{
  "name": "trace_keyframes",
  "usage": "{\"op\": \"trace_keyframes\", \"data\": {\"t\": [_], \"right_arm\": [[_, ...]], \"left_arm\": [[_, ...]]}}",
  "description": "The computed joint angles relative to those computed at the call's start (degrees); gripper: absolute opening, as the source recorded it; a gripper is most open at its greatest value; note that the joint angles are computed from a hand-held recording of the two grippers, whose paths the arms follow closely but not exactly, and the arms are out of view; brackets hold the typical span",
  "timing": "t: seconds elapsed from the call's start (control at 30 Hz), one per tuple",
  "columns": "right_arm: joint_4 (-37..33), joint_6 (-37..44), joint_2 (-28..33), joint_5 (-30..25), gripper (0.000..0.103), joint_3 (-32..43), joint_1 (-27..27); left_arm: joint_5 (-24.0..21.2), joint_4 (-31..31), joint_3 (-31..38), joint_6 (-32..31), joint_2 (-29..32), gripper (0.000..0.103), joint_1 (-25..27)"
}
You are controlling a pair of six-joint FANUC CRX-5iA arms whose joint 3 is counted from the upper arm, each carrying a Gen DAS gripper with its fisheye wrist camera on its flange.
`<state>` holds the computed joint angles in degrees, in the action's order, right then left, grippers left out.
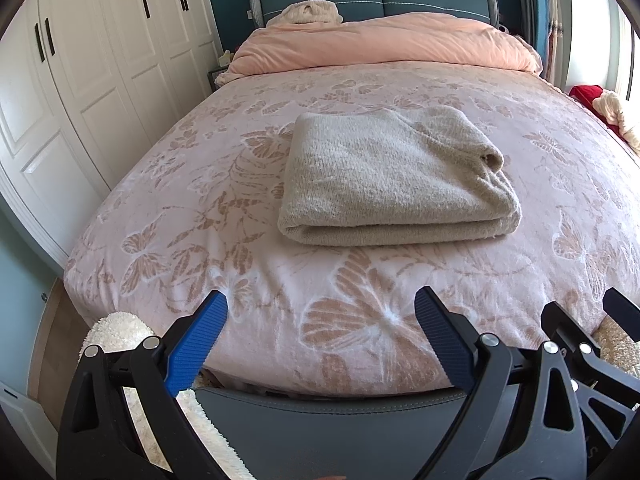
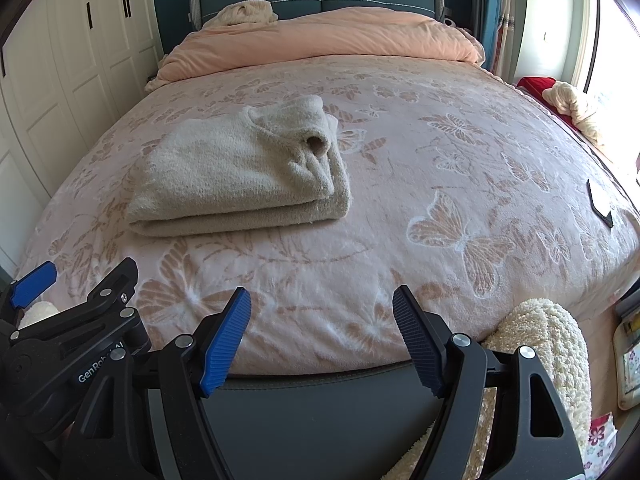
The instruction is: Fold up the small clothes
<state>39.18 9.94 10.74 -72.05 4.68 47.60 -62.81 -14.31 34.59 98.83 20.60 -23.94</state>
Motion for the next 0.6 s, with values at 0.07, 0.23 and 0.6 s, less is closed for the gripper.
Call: {"op": "trace_keyframes", "data": {"t": [0.07,0.23,0.6], "right_arm": [[-0.1,0.1,-0.1,0.1,0.072,0.0,0.0],[-0.2,0.1,0.4,-0.6,0.068,0.5,0.3],[-0.2,0.2,0.3,-0.6,0.068,0.4,0.3]], "left_arm": [[-0.1,0.6,-0.1,-0.4,0.0,0.092,0.2],[0.1,0.7,-0.6,-0.7,-0.1,0.092,0.3],[-0.1,1.3,-0.1,-1.5,0.3,0.091,0.8]]}}
